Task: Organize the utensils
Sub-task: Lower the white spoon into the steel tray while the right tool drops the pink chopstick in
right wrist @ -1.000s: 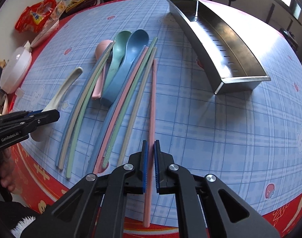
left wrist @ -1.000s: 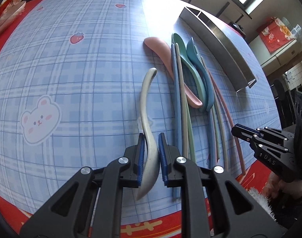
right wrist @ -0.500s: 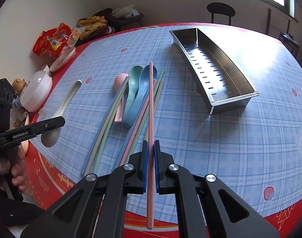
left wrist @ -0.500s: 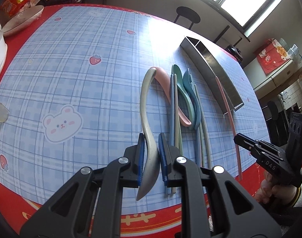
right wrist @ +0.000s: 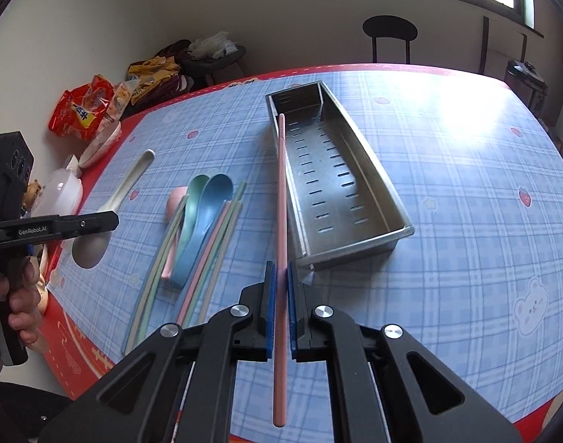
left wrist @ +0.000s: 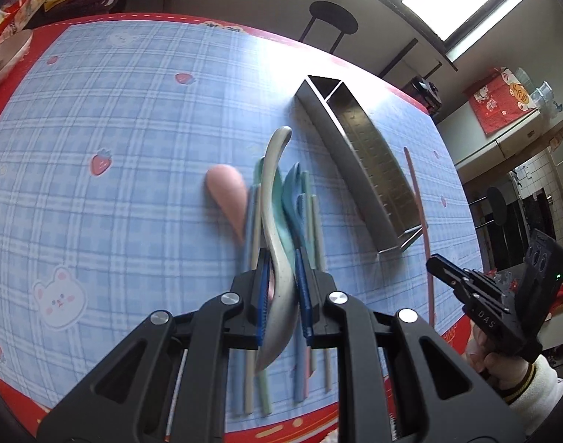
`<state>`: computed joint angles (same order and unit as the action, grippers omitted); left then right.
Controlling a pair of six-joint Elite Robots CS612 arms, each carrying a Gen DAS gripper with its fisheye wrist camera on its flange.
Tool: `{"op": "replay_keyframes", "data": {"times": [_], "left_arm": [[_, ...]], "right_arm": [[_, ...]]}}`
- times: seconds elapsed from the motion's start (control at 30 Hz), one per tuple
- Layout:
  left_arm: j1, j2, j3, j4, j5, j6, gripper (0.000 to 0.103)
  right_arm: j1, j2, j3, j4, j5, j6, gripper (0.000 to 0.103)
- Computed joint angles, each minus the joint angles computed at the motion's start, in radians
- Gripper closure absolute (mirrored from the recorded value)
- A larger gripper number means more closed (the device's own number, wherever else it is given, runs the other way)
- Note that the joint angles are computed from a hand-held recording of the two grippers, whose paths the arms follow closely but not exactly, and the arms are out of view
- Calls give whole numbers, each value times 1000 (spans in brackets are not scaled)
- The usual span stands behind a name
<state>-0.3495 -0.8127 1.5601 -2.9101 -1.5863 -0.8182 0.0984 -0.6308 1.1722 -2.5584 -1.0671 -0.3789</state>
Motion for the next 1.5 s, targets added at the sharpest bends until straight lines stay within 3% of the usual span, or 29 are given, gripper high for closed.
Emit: {"op": "replay_keyframes", "data": {"times": [0.27, 0.47, 0.6, 0.9, 1.03, 1.1, 1.23, 1.3, 1.43, 1.5], "left_arm": [[30, 169, -329, 126, -128, -59, 85], [57, 294, -541, 216, -207, -192, 85], [71, 349, -628, 250, -228, -260, 85], [79, 441, -796, 344, -254, -268, 85], [80, 476, -860, 388, -277, -258, 85], [82, 490, -888, 398, -281, -249, 78], [81, 492, -905, 399, -273, -217, 75], [81, 475, -881, 382, -259, -207, 68], [78, 429, -821, 350, -216, -156, 57], [75, 400, -782, 334, -186, -123, 46]], "right_arm": [[16, 150, -309, 198, -65, -44, 97], [33, 264, -542, 345, -97, -69, 97], [42, 304, -621, 399, -113, -100, 97], [62, 385, -770, 480, -153, -83, 97], [68, 398, -793, 508, -166, -88, 97], [69, 398, -792, 516, -171, -86, 97], [66, 363, -725, 479, -168, -72, 96], [60, 330, -664, 443, -154, -62, 93], [55, 244, -505, 310, -147, -37, 66], [50, 207, -434, 245, -138, -20, 55]]}}
